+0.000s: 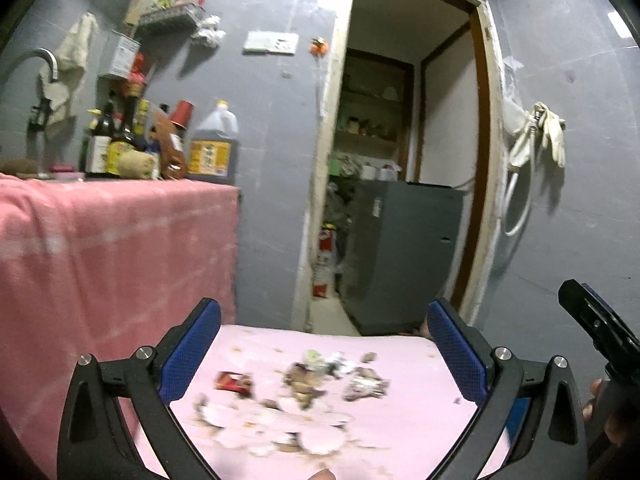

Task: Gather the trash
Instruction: 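Move both tools back over the table, then grasp the red wrapper with the left gripper while the right gripper grasps a brown scrap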

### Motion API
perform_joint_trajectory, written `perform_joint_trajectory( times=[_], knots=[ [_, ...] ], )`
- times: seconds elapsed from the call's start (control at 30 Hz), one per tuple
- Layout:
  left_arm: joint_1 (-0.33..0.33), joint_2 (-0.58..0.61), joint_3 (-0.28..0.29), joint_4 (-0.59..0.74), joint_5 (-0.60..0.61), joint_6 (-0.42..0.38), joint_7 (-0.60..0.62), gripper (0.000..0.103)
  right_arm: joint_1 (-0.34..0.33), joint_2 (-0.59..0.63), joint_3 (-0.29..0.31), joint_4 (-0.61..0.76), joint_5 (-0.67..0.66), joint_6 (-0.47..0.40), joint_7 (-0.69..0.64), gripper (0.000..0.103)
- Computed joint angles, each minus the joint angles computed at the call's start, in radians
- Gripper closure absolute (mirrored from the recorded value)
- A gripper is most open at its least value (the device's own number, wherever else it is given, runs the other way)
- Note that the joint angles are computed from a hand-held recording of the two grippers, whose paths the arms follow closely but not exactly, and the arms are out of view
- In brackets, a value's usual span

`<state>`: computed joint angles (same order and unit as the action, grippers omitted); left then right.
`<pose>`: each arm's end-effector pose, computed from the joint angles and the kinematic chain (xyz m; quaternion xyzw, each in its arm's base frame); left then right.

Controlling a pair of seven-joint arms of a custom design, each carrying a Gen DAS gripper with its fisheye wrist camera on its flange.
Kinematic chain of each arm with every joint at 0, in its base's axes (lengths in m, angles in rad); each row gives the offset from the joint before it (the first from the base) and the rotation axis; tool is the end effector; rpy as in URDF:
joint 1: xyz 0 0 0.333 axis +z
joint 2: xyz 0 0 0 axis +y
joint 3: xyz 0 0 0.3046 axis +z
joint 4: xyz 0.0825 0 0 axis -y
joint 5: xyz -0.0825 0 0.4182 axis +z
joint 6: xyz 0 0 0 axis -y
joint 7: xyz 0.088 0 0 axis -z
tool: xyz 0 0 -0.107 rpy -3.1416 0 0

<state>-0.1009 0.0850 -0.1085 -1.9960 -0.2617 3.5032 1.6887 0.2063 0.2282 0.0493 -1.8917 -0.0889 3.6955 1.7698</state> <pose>0.6232 -0.0982 0.5649 -0.5395 0.5371 -0.5101 0.4004 0.6319 0.1738 0.5515 -0.5389 0.4558 -0.3810 0.5973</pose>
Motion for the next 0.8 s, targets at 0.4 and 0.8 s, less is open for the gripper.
perform_joint_trajectory(
  times=[0.4,0.8],
  knots=[
    [0.022,0.004,0.024,-0.057,-0.176,0.059,0.164,0.002,0.023,0.132,0.035,0.156,-0.037,-0.093,-0.011,0.0],
    [-0.113,0.094,0.216,0.023,-0.27,-0.137,0.231,0.002,-0.256,0.325,0.382,0.364,-0.306,-0.387,0.047,0.0]
  ],
)
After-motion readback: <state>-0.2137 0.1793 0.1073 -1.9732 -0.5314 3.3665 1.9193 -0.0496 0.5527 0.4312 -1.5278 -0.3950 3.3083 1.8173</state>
